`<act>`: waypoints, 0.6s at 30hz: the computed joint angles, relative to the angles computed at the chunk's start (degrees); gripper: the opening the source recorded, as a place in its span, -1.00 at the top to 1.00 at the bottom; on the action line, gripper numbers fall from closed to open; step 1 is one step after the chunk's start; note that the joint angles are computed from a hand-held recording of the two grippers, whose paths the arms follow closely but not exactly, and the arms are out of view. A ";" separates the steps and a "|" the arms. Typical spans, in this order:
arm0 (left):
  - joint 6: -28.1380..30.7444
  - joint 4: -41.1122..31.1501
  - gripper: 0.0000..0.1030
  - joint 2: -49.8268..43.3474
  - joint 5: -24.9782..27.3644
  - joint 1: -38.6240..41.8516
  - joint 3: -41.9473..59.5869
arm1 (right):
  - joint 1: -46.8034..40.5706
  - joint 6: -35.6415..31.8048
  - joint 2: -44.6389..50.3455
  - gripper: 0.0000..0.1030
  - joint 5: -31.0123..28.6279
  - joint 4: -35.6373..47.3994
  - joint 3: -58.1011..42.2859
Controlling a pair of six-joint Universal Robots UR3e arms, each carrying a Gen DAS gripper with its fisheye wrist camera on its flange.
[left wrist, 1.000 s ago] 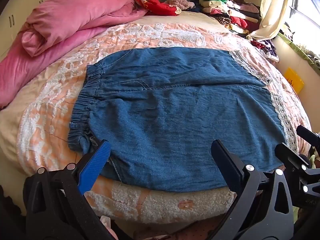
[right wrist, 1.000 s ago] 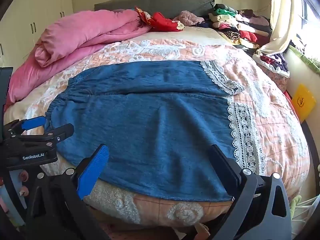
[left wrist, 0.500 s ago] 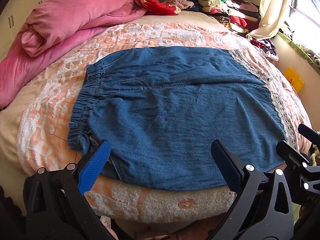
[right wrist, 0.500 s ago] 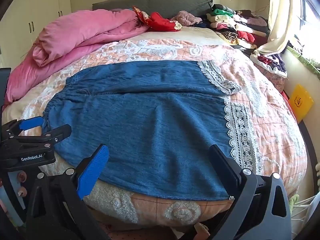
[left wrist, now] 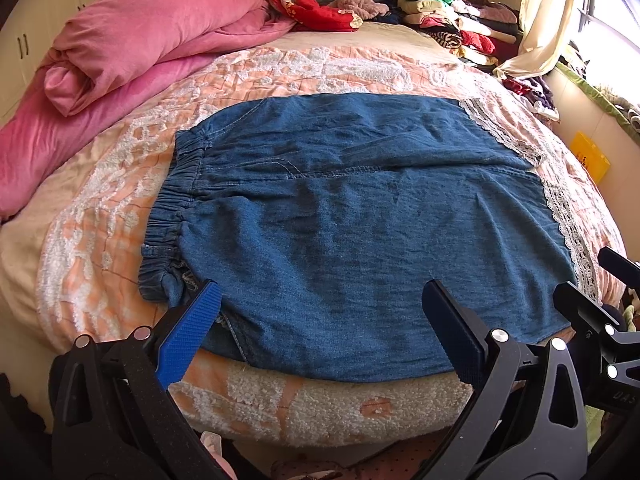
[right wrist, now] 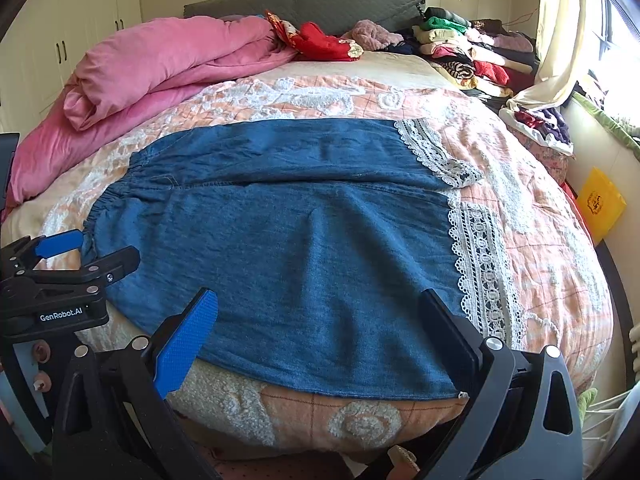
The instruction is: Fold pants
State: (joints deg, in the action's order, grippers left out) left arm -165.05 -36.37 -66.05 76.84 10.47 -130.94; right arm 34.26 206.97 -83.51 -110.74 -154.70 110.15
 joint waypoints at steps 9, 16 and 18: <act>0.60 -0.70 -0.84 0.55 -0.21 0.73 0.01 | 0.07 -0.07 0.15 -0.92 -0.29 -0.18 0.05; 0.61 -0.61 -0.84 0.51 -0.09 0.64 -0.02 | 0.15 -0.05 0.43 -0.92 -0.49 -0.04 -0.24; 0.50 -0.44 -0.84 0.49 0.03 0.51 -0.06 | 0.09 -0.18 0.49 -0.92 -0.25 -0.60 0.00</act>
